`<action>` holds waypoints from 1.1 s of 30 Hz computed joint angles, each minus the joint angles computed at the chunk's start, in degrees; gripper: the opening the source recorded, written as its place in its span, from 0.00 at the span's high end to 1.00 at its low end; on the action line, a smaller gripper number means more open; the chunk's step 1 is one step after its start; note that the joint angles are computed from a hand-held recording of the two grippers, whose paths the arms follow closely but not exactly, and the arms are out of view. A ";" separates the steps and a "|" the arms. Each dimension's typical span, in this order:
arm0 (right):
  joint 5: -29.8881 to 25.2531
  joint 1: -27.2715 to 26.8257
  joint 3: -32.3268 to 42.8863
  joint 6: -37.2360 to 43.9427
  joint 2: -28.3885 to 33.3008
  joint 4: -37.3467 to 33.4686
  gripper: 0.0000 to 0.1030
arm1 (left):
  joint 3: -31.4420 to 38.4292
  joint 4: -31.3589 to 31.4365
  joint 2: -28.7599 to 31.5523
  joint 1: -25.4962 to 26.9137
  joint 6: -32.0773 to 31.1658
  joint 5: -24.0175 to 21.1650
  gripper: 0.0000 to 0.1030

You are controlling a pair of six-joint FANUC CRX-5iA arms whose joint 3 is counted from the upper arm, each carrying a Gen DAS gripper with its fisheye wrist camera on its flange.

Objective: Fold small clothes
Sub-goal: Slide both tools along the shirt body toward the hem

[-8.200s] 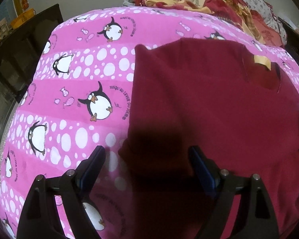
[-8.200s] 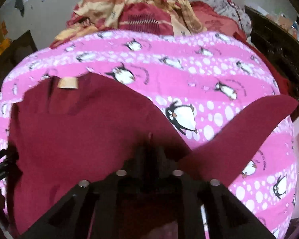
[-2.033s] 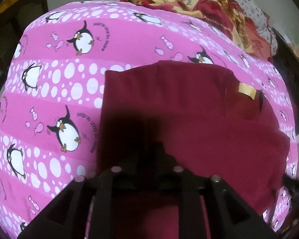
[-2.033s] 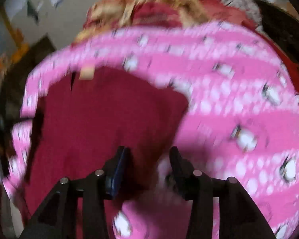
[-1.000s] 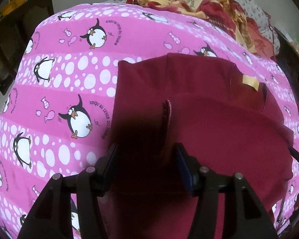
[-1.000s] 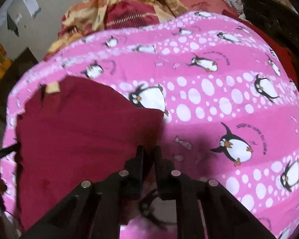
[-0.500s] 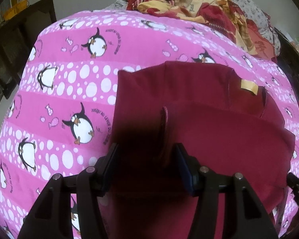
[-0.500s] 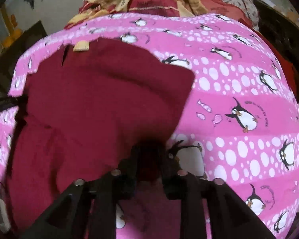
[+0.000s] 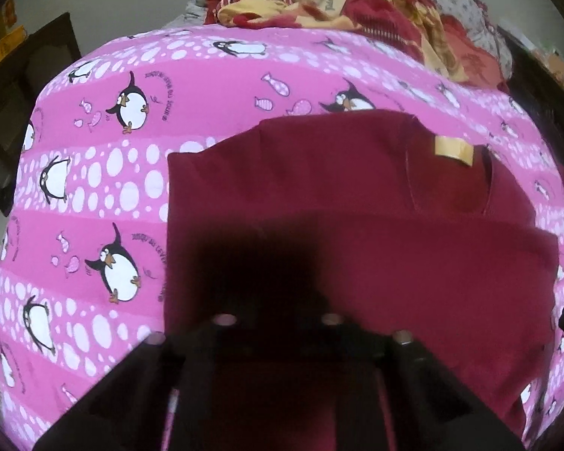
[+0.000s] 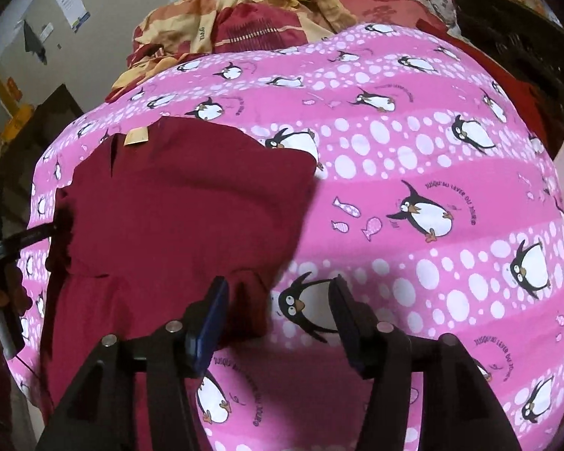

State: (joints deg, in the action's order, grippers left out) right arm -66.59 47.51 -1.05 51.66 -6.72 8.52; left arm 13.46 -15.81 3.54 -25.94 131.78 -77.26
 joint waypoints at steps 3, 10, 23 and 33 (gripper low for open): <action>0.66 -0.15 0.34 0.10 0.40 -0.02 0.42 | -1.98 1.86 -2.27 1.80 -0.34 2.03 0.94; 3.44 0.17 2.57 -1.15 2.79 2.34 0.42 | -2.97 1.27 -5.05 3.36 1.61 1.70 0.95; -1.01 -1.44 9.08 2.77 11.72 3.18 0.53 | -1.79 -2.00 -2.92 0.70 2.00 -2.58 0.92; -4.88 4.07 3.23 6.03 6.33 3.52 0.53 | -3.80 -2.57 -4.83 -0.98 4.45 -2.37 0.54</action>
State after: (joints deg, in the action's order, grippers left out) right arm -71.48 51.58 2.17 57.70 -0.40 12.03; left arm 9.66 -18.37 -1.29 -26.92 136.23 -79.63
